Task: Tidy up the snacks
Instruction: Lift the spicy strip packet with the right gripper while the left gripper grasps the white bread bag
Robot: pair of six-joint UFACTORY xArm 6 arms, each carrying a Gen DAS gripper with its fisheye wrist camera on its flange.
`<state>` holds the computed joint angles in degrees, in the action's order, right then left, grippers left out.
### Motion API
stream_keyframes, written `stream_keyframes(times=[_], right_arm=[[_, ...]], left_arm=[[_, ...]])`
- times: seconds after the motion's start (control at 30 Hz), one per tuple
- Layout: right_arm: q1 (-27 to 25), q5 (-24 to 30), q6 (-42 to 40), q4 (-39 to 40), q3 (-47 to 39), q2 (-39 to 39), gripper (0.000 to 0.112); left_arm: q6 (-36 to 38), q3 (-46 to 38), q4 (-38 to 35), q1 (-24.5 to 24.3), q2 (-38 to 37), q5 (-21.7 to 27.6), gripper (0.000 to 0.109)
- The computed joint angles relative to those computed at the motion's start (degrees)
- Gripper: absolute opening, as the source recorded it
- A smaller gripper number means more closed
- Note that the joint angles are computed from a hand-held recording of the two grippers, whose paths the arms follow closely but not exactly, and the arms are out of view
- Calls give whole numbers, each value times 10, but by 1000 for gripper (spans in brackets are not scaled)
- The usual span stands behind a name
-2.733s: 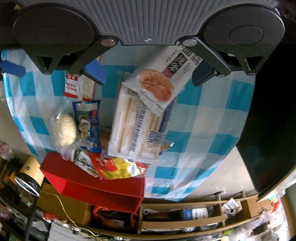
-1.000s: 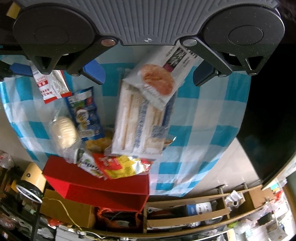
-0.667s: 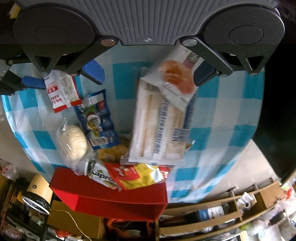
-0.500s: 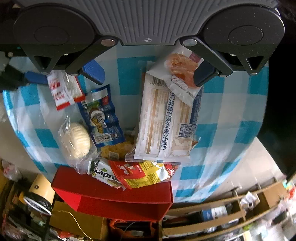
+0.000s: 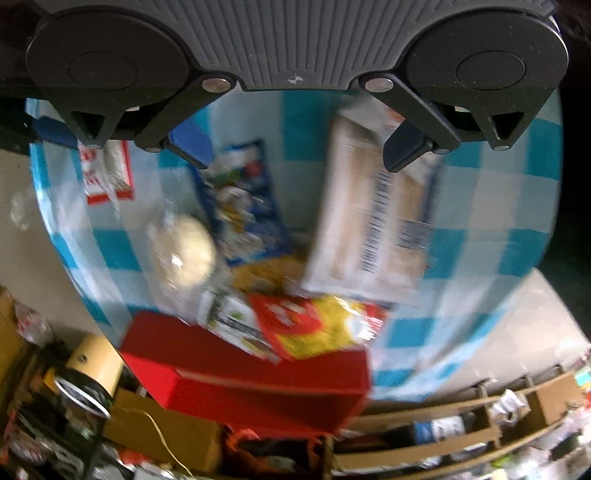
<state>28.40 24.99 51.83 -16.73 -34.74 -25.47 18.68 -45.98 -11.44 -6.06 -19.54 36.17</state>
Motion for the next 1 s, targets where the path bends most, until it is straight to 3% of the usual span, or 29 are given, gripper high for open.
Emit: stream_keyframes(times=[0.17,0.43,0.57,0.73,1.0], right_arm=[[0,-34,-20,26,-3,17,41],[5,-39,-50,59,-23,46,41],[8,-37,-62,74,-38,63,41],[10,-36,-55,62,-55,72,41],[8,-19,-12,-7,-86,66,41]], left_arm=[[-27,-42,41,28,53,-25,101],[-19,-91,60,20,136,-46,99],[29,-125,-16,35,170,-2,84],[37,-112,-5,29,162,-20,79],[87,-114,-91,26,132,-23,78]])
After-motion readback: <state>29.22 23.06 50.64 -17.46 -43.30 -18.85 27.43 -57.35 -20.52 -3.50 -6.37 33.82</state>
